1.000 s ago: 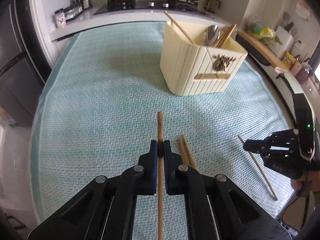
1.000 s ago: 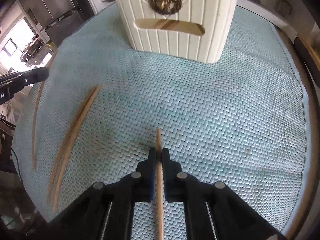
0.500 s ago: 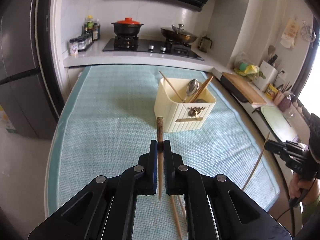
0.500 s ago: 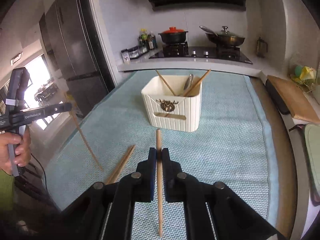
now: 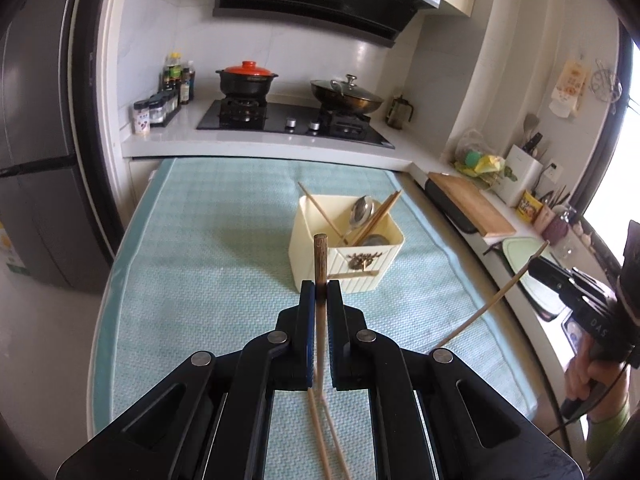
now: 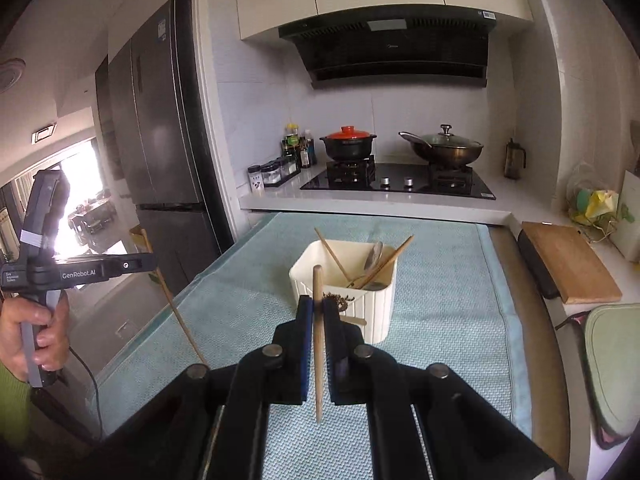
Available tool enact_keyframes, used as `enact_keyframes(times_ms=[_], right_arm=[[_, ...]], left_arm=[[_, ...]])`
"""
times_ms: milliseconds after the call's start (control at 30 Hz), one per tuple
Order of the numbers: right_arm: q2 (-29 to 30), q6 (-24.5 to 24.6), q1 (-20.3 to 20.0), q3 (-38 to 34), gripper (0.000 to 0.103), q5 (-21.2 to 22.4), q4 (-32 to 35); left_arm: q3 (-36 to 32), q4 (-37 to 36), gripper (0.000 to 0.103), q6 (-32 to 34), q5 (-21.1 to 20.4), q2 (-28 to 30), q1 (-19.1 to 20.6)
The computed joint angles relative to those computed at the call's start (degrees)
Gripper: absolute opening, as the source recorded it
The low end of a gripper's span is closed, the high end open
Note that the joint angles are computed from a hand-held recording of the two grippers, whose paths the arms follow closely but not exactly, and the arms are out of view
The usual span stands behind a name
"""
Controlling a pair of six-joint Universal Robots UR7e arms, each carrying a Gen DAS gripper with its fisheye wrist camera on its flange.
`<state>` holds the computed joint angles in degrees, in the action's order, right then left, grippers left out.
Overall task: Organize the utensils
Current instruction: 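Carry both chopsticks over the cream holder and open both tools to drop them in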
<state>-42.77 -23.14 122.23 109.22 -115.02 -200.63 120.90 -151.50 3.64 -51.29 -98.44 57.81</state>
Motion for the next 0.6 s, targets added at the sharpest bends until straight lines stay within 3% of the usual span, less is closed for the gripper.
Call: enact_keyframes(times_ms=[300, 600], right_arm=[[0.45, -2.37, 1.15, -6.36, 0.006, 0.14, 1.83], [3.93, -5.88, 2.17, -17.42, 0.006, 0.15, 3.16]], left_arm=[[-5.96, -1.44, 0.004, 2.31, -0.92, 4.27, -1.77], [-15.45, -6.53, 0.004, 7.16, -1.09, 12.62, -1.54]])
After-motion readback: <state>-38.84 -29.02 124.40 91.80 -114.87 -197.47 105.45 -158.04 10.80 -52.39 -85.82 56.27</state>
